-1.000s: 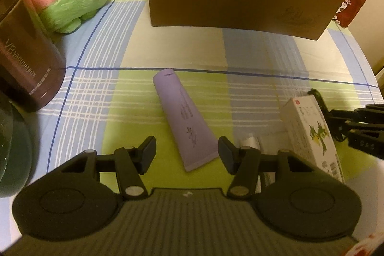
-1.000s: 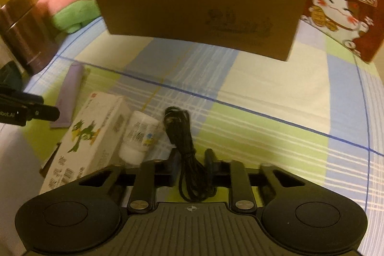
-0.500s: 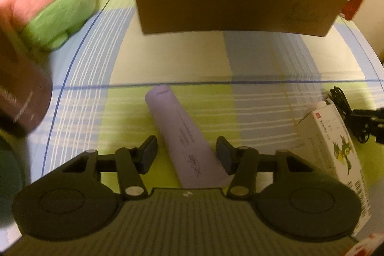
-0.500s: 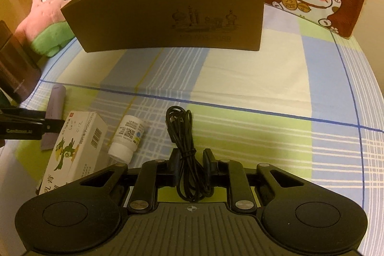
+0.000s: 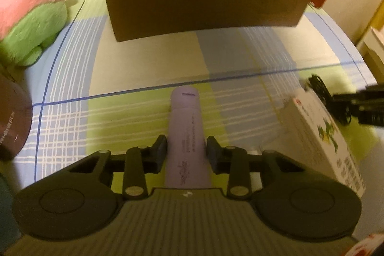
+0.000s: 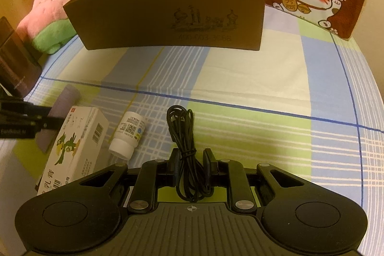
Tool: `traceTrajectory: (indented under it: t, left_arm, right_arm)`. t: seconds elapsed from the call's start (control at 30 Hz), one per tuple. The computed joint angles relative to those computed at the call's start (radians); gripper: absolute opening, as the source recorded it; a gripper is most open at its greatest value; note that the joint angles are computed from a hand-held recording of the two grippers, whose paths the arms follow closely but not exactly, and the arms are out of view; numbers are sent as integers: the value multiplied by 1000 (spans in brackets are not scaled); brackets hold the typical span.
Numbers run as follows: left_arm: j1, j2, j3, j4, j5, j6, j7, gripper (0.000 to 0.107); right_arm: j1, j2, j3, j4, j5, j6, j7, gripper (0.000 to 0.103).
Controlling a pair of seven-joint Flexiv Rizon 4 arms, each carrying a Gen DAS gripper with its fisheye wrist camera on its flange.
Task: Organize rigid objects
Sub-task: 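Close the left gripper on the purple tube while the right gripper grasps the black cable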
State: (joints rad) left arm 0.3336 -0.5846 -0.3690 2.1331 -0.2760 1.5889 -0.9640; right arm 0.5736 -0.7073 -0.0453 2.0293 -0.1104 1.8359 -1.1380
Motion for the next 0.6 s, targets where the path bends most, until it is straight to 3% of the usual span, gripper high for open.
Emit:
traceTrajectory:
  t: [0.27, 0.6]
  left_arm:
    - [-152, -10, 154, -67, 10, -37, -41, 31]
    - [-198, -16, 201, -82, 18, -37, -70, 30]
  right_arm:
    - [68, -11, -70, -11, 13, -6, -17, 20]
    - [157, -34, -157, -31, 30, -11, -53, 20]
